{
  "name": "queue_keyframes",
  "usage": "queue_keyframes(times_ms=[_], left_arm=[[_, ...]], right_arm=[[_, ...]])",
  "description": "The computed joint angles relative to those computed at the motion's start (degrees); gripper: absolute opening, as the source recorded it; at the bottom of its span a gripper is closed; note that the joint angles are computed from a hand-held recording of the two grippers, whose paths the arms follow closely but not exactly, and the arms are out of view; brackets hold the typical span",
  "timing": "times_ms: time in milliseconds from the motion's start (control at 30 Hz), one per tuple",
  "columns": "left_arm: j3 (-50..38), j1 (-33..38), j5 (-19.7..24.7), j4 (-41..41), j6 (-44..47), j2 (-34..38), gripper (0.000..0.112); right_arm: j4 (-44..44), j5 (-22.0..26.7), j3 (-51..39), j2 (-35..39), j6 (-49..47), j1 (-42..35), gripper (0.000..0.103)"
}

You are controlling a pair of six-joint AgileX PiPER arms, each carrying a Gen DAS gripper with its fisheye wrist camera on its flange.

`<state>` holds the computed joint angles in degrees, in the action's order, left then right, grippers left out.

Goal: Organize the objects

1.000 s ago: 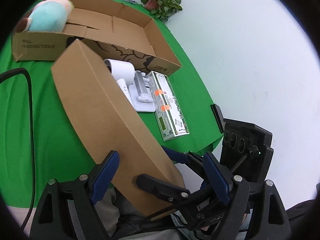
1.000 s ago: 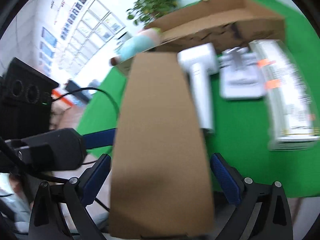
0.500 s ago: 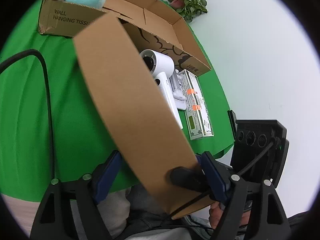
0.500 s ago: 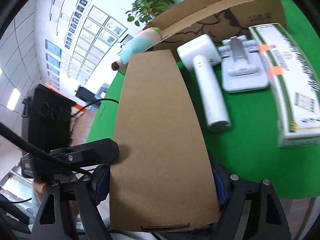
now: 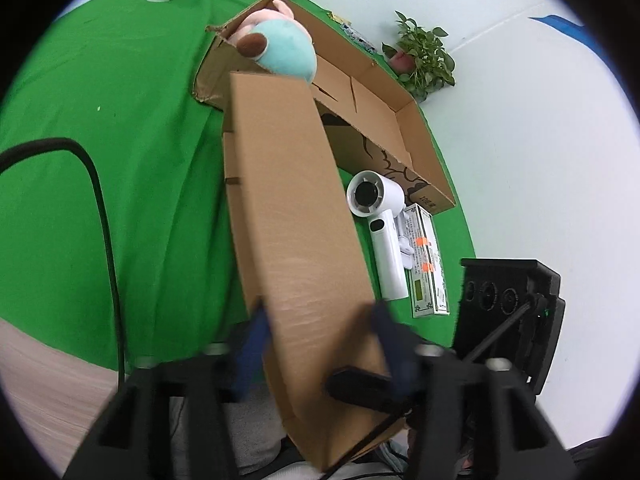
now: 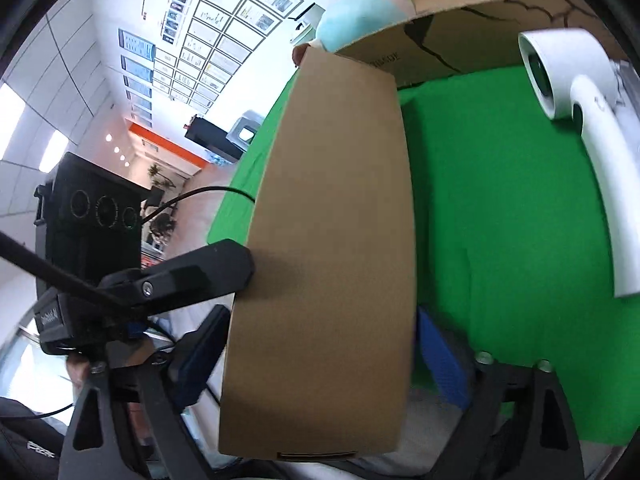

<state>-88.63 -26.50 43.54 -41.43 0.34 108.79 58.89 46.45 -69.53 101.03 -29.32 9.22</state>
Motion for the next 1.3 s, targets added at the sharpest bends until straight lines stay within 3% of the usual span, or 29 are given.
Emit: queue_keyframes(times_ms=[200,367,600,667,833,900,933,1000,1133,1200,1300], left_arm=[[-8.7,-1.7,3.6,1.7,0.1,5.0,0.026],[-16.1,-3.9,6.8,4.4,-0.8,7.9,0.026],[-38.6,-8.4,17.4,12.5,-6.7,19.5,0.026],[-35.6,-8.6,15.8,14.6,-6.8,17.5,0.026],[-23.8,-7.9,10.6,22.1,-11.7,10.2,0.045],[-21.5,-7.3,9.8,22.5,-12.2,9.4,0.045],[-20.2,-7.0,9.5,22.5,-12.3,8.9,0.045],[-17.2,-6.4,8.5,22.7,-12.6,7.7,0.045],[-12.4,-4.7,6.3,22.7,-12.2,5.4,0.045],[-11.7,-4.3,5.0,22.8,-12.3,5.2,0.045],[-12.8,-4.0,3.6,23.0,-11.6,6.2,0.045]], right_arm=[[-8.5,-5.8,3.1,-6.2,5.3,-0.8,0.1],[-14.2,-6.7,5.7,-12.5,8.3,-1.2,0.1],[-22.9,-9.1,5.9,-16.1,13.5,0.9,0.098],[-24.6,-9.4,7.4,-17.4,16.0,-0.2,0.094],[-34.0,-12.5,8.9,-16.3,26.0,-0.5,0.067],[-37.9,-12.3,8.9,-15.5,28.7,0.7,0.043],[-37.6,-12.0,9.0,-15.4,28.1,1.1,0.037],[-39.9,-11.8,7.8,-14.6,29.9,3.9,0.035],[-31.7,-12.0,6.9,-14.6,21.2,5.8,0.036],[-37.7,-12.9,6.4,-14.8,26.5,6.9,0.041],[-40.5,-11.4,5.0,-13.6,31.1,6.1,0.042]])
